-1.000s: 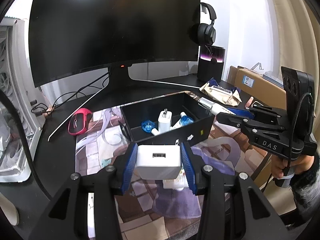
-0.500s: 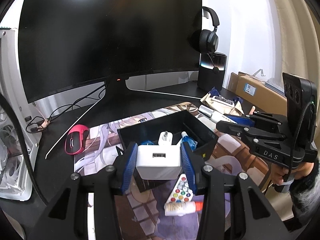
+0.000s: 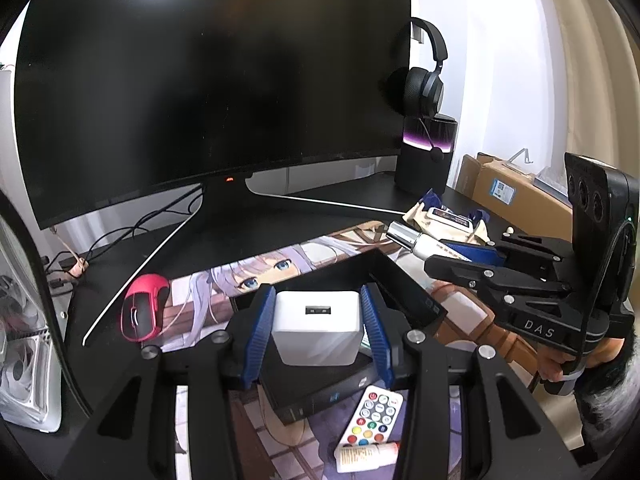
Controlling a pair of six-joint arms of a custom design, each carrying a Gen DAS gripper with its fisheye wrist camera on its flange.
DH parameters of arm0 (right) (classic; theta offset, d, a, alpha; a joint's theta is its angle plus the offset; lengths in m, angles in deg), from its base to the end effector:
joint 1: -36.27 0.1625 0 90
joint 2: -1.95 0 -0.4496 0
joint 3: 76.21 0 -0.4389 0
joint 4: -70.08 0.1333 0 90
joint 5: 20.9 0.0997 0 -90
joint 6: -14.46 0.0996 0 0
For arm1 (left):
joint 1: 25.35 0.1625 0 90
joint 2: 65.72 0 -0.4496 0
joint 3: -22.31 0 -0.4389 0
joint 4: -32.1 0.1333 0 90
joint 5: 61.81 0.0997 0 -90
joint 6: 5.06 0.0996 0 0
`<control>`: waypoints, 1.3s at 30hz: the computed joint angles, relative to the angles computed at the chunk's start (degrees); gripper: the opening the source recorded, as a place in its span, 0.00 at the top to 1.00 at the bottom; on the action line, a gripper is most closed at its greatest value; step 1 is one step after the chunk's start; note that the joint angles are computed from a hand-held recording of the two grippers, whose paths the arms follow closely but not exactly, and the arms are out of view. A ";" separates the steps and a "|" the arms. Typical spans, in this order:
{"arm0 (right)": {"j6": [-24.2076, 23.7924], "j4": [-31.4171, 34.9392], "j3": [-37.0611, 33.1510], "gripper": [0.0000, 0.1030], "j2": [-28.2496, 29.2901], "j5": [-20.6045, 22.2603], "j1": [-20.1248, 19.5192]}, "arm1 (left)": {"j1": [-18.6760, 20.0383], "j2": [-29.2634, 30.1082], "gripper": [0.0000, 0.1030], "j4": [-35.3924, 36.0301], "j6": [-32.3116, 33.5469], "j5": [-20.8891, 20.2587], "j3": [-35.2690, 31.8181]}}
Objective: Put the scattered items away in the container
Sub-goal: 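Lower the white tube into the black box and open the right gripper while left holds the charger above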
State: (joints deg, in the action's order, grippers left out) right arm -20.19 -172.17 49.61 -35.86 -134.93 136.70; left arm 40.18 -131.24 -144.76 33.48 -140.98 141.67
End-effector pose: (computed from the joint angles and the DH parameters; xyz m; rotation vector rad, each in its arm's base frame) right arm 0.1809 -0.4707 0.0497 0.5769 -2.1636 1.2632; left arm -0.1028 -0.5929 0.1896 1.3872 2.4128 -0.7861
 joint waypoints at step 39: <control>2.43 14.69 -4.92 0.82 -1.16 1.72 -3.10 | 0.80 8.41 0.58 3.21 -0.73 1.27 -6.93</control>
State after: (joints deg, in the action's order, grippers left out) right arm -17.76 -157.48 44.69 -37.02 -133.21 133.59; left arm 40.98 -122.84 -141.55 32.75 -139.71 134.74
